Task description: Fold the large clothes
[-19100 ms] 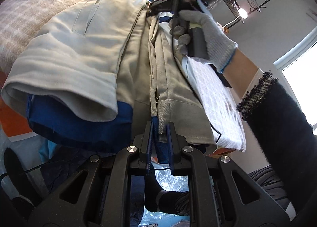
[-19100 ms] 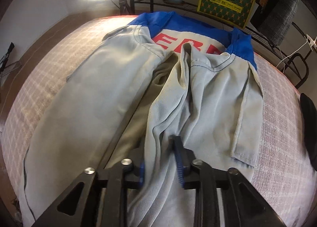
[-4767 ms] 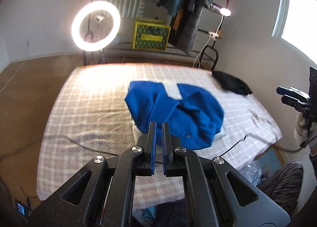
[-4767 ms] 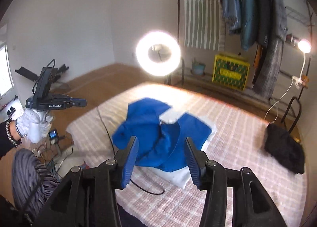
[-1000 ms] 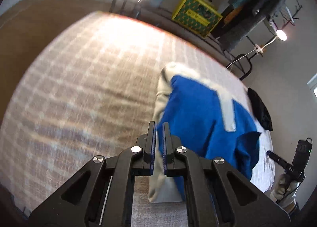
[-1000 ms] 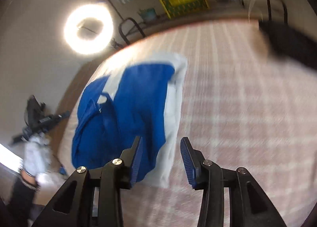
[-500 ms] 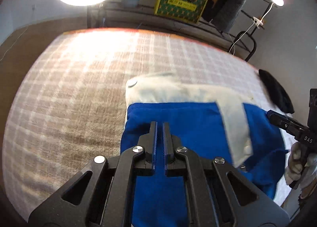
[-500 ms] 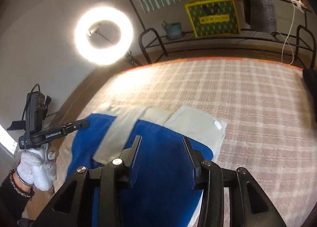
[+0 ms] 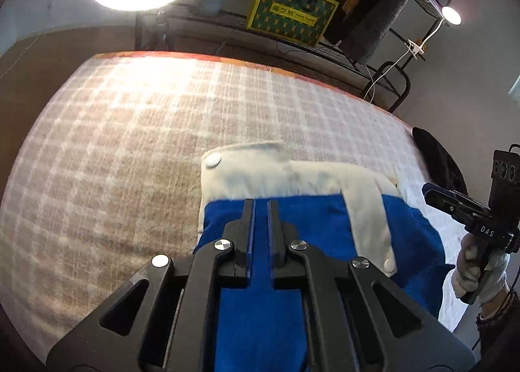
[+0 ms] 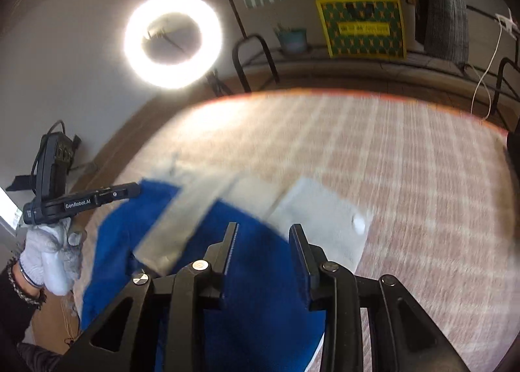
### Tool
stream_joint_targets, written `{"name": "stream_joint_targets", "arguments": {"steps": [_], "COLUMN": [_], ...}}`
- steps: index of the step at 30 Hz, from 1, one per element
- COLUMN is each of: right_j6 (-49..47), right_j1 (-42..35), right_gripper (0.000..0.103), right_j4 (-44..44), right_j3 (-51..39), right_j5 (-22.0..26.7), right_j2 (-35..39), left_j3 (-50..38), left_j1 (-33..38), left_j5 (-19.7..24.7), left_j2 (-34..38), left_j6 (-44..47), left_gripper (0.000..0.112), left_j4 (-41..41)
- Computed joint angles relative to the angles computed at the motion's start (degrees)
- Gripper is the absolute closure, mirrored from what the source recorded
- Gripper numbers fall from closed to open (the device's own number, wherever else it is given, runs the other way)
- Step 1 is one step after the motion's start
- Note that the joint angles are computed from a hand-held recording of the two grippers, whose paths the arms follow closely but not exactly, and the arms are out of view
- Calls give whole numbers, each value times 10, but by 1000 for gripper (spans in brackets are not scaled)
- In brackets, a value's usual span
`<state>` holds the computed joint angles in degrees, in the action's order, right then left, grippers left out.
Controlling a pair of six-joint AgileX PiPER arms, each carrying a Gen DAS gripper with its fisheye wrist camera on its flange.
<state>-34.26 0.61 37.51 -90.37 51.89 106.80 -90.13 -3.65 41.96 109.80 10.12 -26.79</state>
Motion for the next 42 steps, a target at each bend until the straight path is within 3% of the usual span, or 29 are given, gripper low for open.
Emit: {"name": "stream_joint_targets", "arguments": {"steps": [4,8,11,13,15,18,23,26,28,30,32,35,40,42], "right_j6": [44,64,87,90,100,77,17,17,24,46,49,54,-93,-107], "right_j1": [42,84,109,105,104,71,-7,-29,-25,-18,-41,-45,-67,-35], "right_gripper": [67,67,67,67,67,66,64,64,65,52,54,66,69,70], "right_j4": [-52,-108,-173,-166,-171,-118,-32,-33,-73,-131,-103,-97,89,106], "right_j3": [-109,-194,-222,-218,-240,-183,-42,1,45,82,98,131,218,235], "right_j5": [38,79,90,86,110,94,54,37,-5,-41,-32,-26,51,64], "right_j2": [68,134,169,178,182,122,26,21,8,-5,-27,-93,-234,-267], "left_j3": [-134,-228,-224,-188,-201,-191,-25,62,124,172,201,219,269,278], "left_j1": [-45,-78,-83,-77,-71,-46,-30,-27,-23,-27,-12,4,1,-20], "left_j5": [65,101,88,51,68,91,32,3,-21,-48,-55,-52,-37,-38], "left_j2": [68,144,170,168,170,140,2,-51,-81,-94,-102,-139,-241,-257], "left_j6": [-22,-58,-52,-34,-25,-20,41,53,71,63,82,47,90,92], "left_gripper": [105,102,102,100,100,100,98,98,98,98,92,92,92,92], "left_j4": [60,114,117,93,79,38,-2,-11,-22,2,-23,-10,-62,-61]}}
